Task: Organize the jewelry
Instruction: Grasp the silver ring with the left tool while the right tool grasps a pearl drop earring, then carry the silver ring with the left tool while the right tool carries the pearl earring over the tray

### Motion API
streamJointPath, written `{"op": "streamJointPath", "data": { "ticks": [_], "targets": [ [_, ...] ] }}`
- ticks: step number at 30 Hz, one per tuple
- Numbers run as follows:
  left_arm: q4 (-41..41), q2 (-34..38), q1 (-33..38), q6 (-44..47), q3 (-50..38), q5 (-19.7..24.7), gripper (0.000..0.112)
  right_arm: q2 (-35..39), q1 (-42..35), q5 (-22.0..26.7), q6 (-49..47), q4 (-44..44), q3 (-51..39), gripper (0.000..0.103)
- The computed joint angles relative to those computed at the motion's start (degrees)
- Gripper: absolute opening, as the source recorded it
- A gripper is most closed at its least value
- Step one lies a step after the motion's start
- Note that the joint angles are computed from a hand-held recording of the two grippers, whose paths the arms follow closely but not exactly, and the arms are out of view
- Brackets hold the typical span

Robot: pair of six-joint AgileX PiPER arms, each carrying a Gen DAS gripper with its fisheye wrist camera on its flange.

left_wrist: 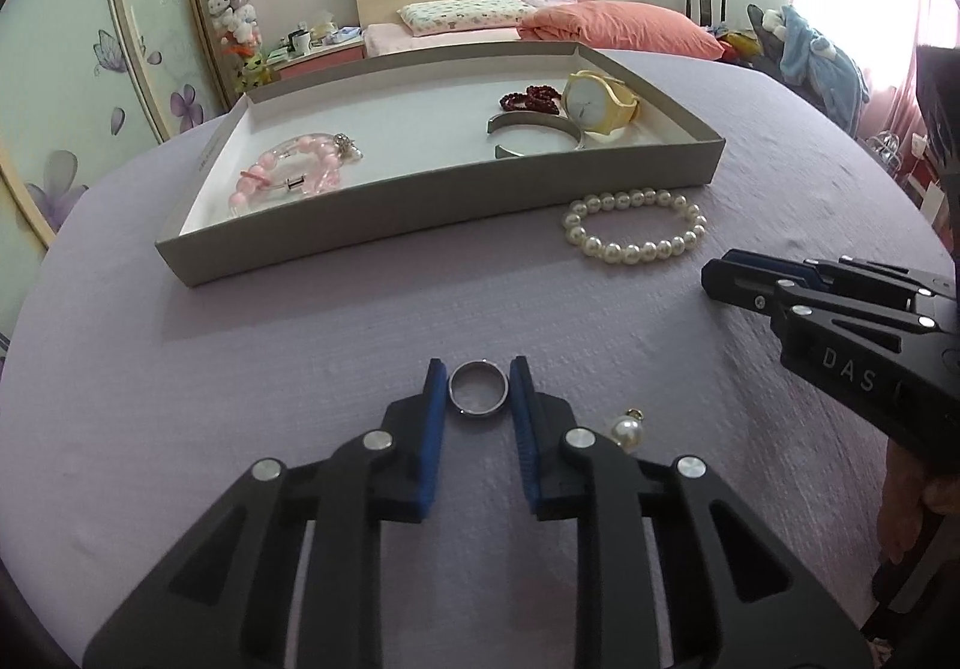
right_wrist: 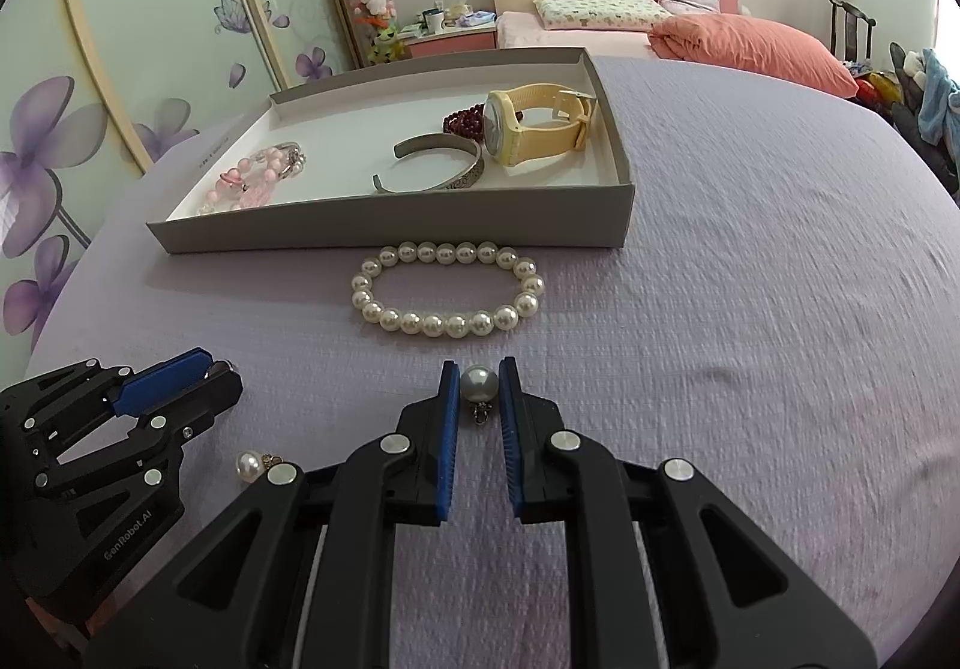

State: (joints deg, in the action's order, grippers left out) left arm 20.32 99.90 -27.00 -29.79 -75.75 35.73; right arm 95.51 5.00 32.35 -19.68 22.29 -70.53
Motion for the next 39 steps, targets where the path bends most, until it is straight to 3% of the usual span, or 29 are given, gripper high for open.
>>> {"op": "streamJointPath", "data": {
  "ticks": [26,39],
  "targets": [
    [6.43,-4.52,2.38,-12.34,4.73,-5.83,0.022,-4.96,0.49,-7.46,-10.54,11.0,4.96,0.014],
    [8.27,-2.34,3.31,-13.12,-1.4,-5.18,0.022,-3.22,1.86,-8.27,-11.21,11.74,-0.16,0.014]
  ]
}}
